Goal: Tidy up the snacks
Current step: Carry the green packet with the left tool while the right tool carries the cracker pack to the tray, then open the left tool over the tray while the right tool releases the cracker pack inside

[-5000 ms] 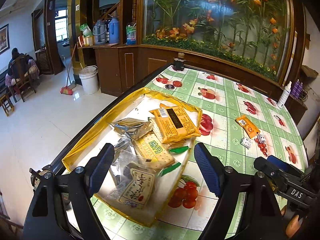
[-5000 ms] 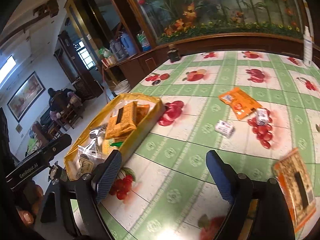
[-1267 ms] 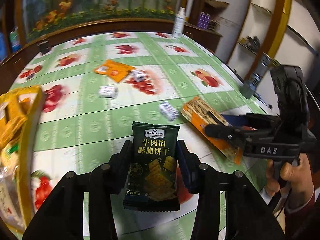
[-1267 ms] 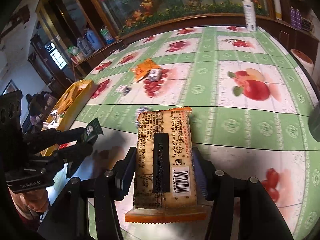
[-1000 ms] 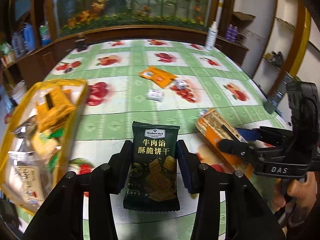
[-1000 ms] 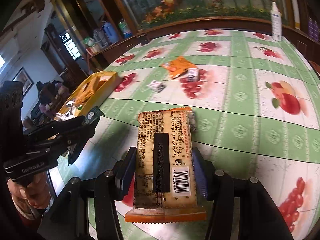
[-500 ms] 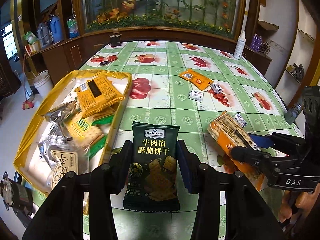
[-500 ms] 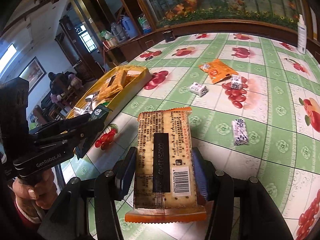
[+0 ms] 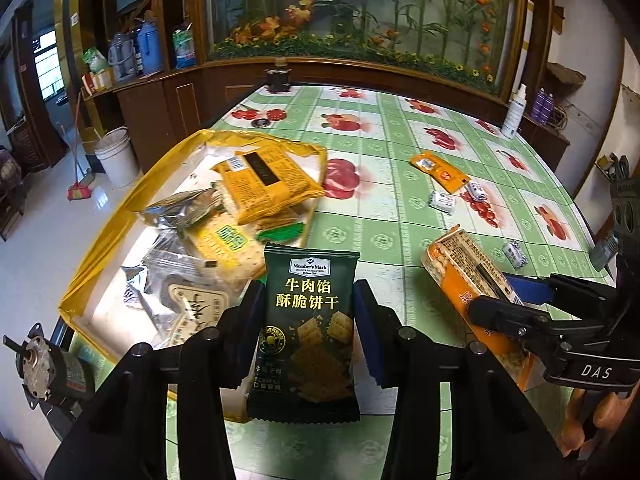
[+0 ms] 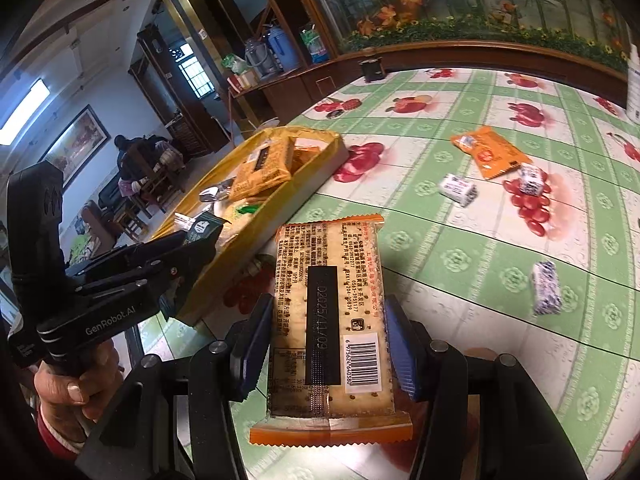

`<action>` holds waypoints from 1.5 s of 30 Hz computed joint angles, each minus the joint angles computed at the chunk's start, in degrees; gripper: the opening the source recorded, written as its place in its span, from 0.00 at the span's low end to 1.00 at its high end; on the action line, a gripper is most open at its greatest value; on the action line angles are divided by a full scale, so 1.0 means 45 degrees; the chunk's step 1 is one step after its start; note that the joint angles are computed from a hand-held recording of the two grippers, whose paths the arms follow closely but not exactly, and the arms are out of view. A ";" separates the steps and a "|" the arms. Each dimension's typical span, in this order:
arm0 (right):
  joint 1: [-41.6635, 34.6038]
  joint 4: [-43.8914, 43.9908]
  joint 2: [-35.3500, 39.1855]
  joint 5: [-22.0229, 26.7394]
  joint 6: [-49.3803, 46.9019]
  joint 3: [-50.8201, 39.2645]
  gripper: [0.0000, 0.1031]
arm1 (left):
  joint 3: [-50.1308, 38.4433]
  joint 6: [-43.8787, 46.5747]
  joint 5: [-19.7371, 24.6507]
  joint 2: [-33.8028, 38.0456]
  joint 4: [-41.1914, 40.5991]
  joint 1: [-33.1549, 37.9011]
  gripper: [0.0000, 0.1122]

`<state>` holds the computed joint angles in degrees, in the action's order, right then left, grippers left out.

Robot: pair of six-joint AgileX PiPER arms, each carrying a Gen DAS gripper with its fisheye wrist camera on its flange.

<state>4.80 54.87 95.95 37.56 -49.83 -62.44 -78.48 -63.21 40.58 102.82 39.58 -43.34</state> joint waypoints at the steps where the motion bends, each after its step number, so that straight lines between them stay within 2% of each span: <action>1: 0.0178 -0.0003 0.0110 -0.0001 0.0097 -0.0167 0.53 | 0.0163 -0.0114 -0.0035 -0.0111 0.0061 0.0077 0.38; 8: 0.1648 -0.0155 0.1347 -0.0023 0.0937 -0.1961 0.53 | 0.1209 -0.0734 -0.0231 -0.0911 0.0319 0.0955 0.38; 17: 0.3366 -0.1429 0.3766 -0.0090 0.3224 -0.5887 0.53 | 0.1825 -0.0561 -0.0786 -0.1315 -0.0352 0.2914 0.38; 25: 0.4377 -0.3273 0.6386 0.0768 0.5455 -0.9741 0.53 | 0.1375 -0.0488 -0.0650 -0.0778 -0.0411 0.3514 0.38; 31: 0.4684 -0.4454 0.7738 0.1273 0.6776 -1.2045 0.53 | 0.0894 -0.0362 -0.0361 -0.0181 -0.0424 0.3708 0.38; 33: 0.4669 -0.4726 0.8085 0.1734 0.7186 -1.2640 0.58 | 0.0718 -0.0326 -0.0141 0.0007 -0.0391 0.3688 0.38; 35: 0.4582 -0.4611 0.7874 0.1567 0.7203 -1.2219 0.66 | 0.0543 -0.0436 0.0203 0.0163 -0.0145 0.3585 0.39; 37: 0.4375 -0.3984 0.7202 0.0916 0.6716 -1.1005 0.70 | 0.0268 -0.0852 0.0894 0.0354 0.0302 0.3330 0.48; 39: 0.4069 -0.3259 0.6544 0.0418 0.6082 -0.9922 0.74 | 0.0113 -0.1414 0.1493 0.0467 0.0820 0.3078 0.65; 41: 0.3734 -0.2553 0.5868 0.0002 0.5380 -0.8844 0.75 | 0.0288 -0.1798 0.1467 0.0338 0.1111 0.2999 0.69; 45: 0.2949 -0.1248 0.4505 -0.0694 0.4046 -0.6706 0.78 | 0.0412 -0.2099 0.1473 0.0091 0.1200 0.2871 0.69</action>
